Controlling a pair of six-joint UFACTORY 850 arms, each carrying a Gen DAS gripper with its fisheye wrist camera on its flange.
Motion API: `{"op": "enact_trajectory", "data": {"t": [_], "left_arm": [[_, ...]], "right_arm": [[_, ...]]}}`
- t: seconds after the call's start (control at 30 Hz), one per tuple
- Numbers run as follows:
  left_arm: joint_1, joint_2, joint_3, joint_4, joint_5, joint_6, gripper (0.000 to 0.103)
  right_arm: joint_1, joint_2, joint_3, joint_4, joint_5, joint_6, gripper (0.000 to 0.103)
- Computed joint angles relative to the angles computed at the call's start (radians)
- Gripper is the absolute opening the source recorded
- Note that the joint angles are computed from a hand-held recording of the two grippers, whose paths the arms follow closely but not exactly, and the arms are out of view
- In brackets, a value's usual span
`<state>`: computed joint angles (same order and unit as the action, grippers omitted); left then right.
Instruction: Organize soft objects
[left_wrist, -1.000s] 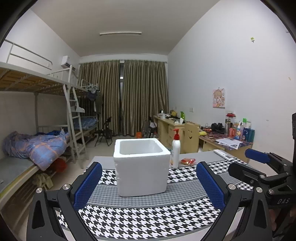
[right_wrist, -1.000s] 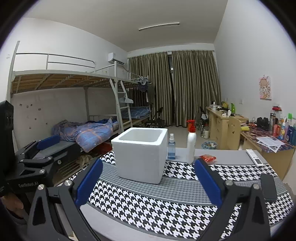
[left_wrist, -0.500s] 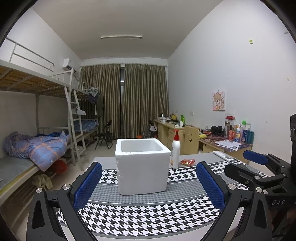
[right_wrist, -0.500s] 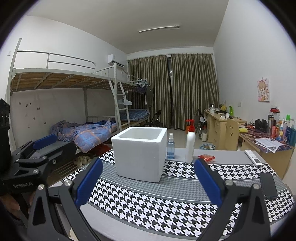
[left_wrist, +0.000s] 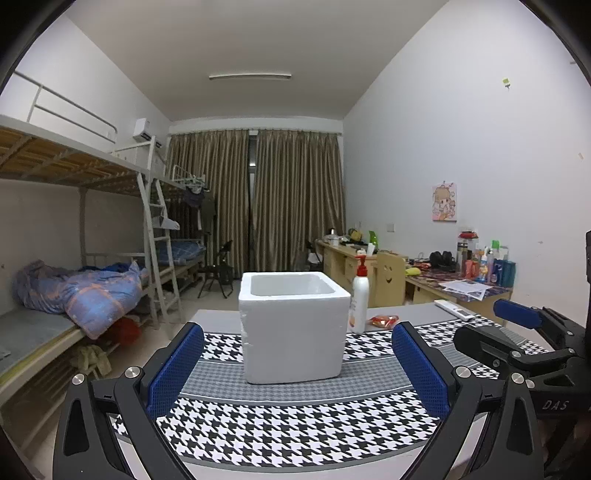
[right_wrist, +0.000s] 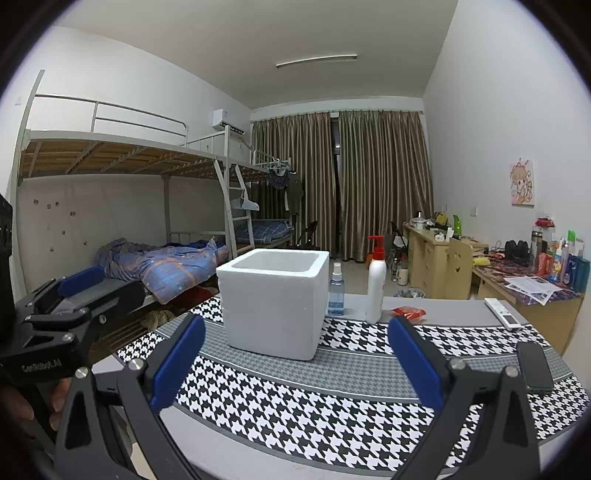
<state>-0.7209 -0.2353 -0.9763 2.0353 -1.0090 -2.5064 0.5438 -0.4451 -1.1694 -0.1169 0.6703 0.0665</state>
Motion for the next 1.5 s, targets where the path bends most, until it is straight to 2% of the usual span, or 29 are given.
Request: {"op": "enact_trajectory", "data": {"t": [0.27,0.6,1.5], "left_arm": [[0.001,-0.01,0.012,-0.012,-0.026,-0.029,0.102],[0.01,-0.02,0.019,-0.002,0.007,-0.061,0.102],[0.01,-0.033,0.019,-0.002,0.029,-0.057,0.102]], "right_arm": [[-0.002,-0.007,0.016,0.04,0.025,-0.032,0.101],[-0.004,0.002,0.04,0.053,0.055,-0.038,0.101],[-0.006,-0.018,0.026,0.053,0.019,-0.03,0.101]]}}
